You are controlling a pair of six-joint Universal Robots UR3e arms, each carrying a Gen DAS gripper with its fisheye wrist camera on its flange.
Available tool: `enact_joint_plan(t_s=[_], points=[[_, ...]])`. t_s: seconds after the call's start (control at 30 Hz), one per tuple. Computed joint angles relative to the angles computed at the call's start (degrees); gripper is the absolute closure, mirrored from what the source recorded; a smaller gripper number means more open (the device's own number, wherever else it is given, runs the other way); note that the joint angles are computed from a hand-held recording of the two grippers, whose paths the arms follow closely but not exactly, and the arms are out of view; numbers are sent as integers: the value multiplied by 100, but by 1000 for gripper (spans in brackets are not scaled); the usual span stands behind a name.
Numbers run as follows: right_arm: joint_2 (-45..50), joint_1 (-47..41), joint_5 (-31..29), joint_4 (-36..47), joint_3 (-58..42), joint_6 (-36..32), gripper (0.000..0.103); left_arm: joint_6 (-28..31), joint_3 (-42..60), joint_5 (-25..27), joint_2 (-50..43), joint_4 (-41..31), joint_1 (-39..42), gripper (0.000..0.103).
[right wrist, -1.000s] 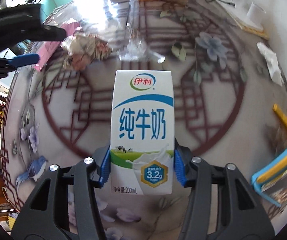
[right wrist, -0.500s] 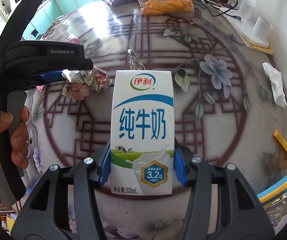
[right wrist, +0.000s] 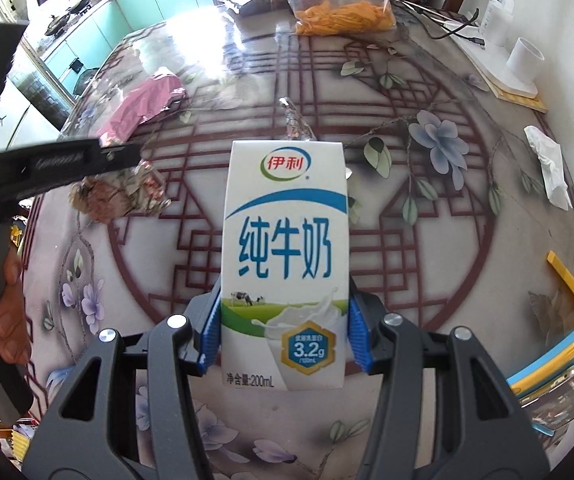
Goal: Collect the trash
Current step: 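Carry the crumpled paper and milk carton over the red bucket with both tools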
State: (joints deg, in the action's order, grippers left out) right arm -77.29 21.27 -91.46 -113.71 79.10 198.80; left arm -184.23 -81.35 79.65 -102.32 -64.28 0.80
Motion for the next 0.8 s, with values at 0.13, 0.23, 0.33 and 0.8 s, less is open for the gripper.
enact_joint_plan(t_s=[0.13, 0.23, 0.33, 0.8], points=[[-71, 106, -42, 47, -22, 34, 53, 246, -717, -7, 755, -28, 262, 70], [-91, 198, -82, 95, -82, 48, 53, 417, -1165, -29, 1312, -137, 490, 70], [-55, 338, -155, 172, -249, 52, 53, 614, -1530, -100, 1846, -283, 762, 70], [830, 1301, -449, 774, -1846, 90, 53, 1633, -2490, -709, 3779, -1229, 2351, 69]])
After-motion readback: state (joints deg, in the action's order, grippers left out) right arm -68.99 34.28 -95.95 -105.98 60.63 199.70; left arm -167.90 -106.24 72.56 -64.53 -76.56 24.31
